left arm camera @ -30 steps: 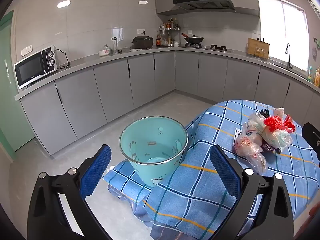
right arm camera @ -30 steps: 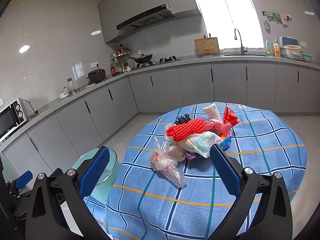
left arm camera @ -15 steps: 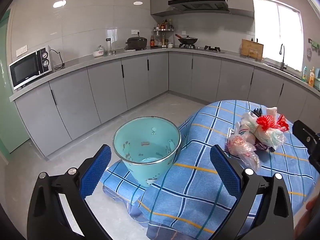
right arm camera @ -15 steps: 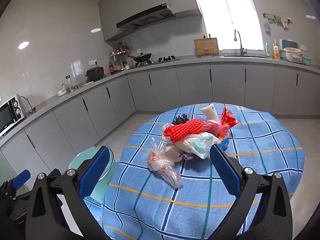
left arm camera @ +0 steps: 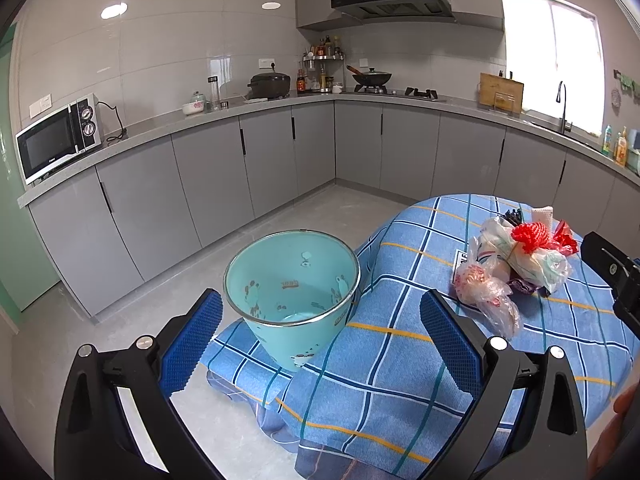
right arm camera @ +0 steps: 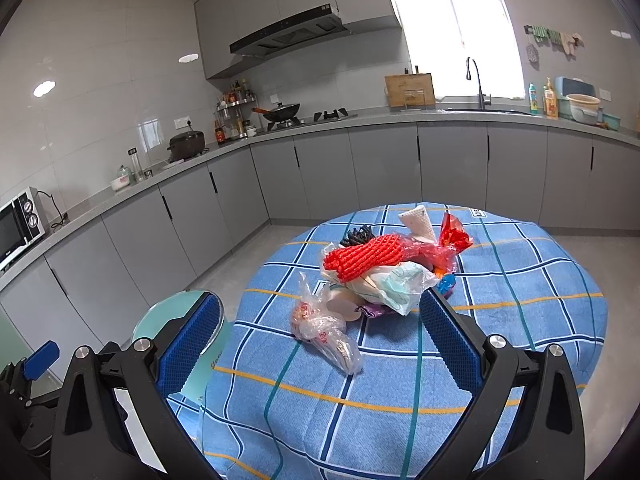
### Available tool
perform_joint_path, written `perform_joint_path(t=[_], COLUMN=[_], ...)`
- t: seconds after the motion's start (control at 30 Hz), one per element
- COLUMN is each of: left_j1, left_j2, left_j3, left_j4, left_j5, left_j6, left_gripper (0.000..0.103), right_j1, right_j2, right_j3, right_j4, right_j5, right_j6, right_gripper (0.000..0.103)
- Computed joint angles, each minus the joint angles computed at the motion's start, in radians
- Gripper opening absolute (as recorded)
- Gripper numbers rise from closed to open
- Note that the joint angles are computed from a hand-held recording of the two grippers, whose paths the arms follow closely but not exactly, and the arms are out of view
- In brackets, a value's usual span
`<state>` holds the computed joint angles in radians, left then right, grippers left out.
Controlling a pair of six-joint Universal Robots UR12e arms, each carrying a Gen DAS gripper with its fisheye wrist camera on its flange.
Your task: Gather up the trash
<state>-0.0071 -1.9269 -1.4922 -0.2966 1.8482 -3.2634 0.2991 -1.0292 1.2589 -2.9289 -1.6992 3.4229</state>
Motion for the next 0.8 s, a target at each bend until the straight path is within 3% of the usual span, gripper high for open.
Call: perform_joint_path(t=[0.8], left_j1=[0.003], left_j2=[0.001], left_j3=[-0.004], left_j4=[-0.003], left_j5=[-0.021], left_j6=[-0.004], left_gripper=[0.097], right_j1=[0.002], right_j2=[-0.003], right_j3=[0.006], right_j4=[0.003], right_j5=[-0.008], right_j6=[0.006], right_gripper=[0.099])
